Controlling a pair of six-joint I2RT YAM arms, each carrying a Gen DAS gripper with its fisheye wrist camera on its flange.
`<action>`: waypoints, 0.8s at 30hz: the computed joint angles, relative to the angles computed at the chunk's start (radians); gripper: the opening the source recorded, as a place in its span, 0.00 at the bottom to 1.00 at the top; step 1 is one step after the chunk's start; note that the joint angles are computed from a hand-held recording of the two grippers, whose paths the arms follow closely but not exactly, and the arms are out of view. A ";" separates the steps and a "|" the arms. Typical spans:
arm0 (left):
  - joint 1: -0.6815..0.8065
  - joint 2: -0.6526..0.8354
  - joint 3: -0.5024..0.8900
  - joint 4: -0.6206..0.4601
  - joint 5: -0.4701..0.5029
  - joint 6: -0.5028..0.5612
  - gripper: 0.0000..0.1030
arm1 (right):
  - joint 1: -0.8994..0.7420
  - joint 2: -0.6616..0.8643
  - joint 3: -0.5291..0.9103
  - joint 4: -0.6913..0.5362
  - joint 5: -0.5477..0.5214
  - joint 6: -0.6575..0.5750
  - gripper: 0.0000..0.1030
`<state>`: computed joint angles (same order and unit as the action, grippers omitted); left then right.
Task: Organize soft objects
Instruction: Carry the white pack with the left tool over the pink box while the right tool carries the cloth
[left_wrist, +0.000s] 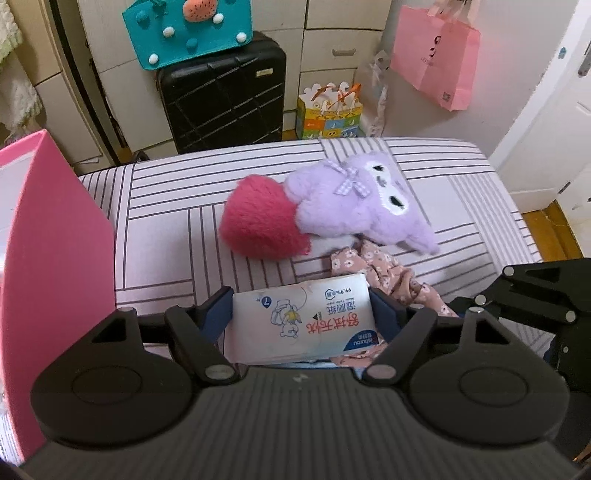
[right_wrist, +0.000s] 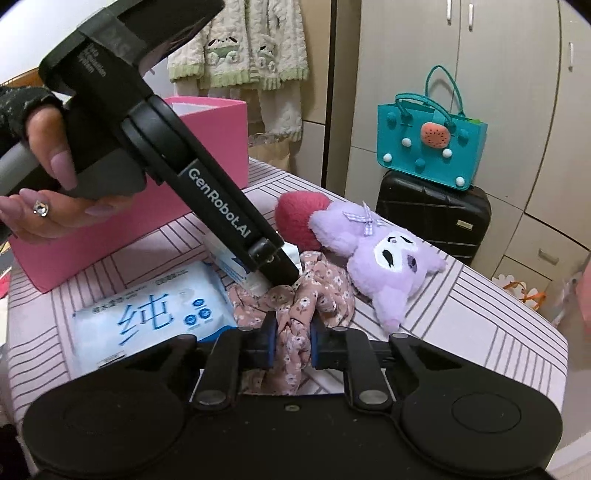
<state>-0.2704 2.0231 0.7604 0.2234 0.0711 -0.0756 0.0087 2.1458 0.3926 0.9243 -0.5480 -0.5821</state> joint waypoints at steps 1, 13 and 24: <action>-0.003 -0.017 -0.015 0.004 0.004 -0.004 0.75 | -0.005 -0.013 -0.015 0.006 0.001 0.005 0.19; -0.029 -0.319 -0.250 0.015 0.056 0.006 0.75 | -0.121 -0.246 -0.134 -0.179 -0.028 0.035 0.19; -0.045 -0.684 -0.440 -0.135 0.106 0.031 0.75 | -0.244 -0.541 -0.189 -0.619 -0.154 0.010 0.22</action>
<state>-0.3150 1.3394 0.3200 0.0889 0.1771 -0.0450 -0.2352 1.6051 0.2035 0.3054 -0.7019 -0.5720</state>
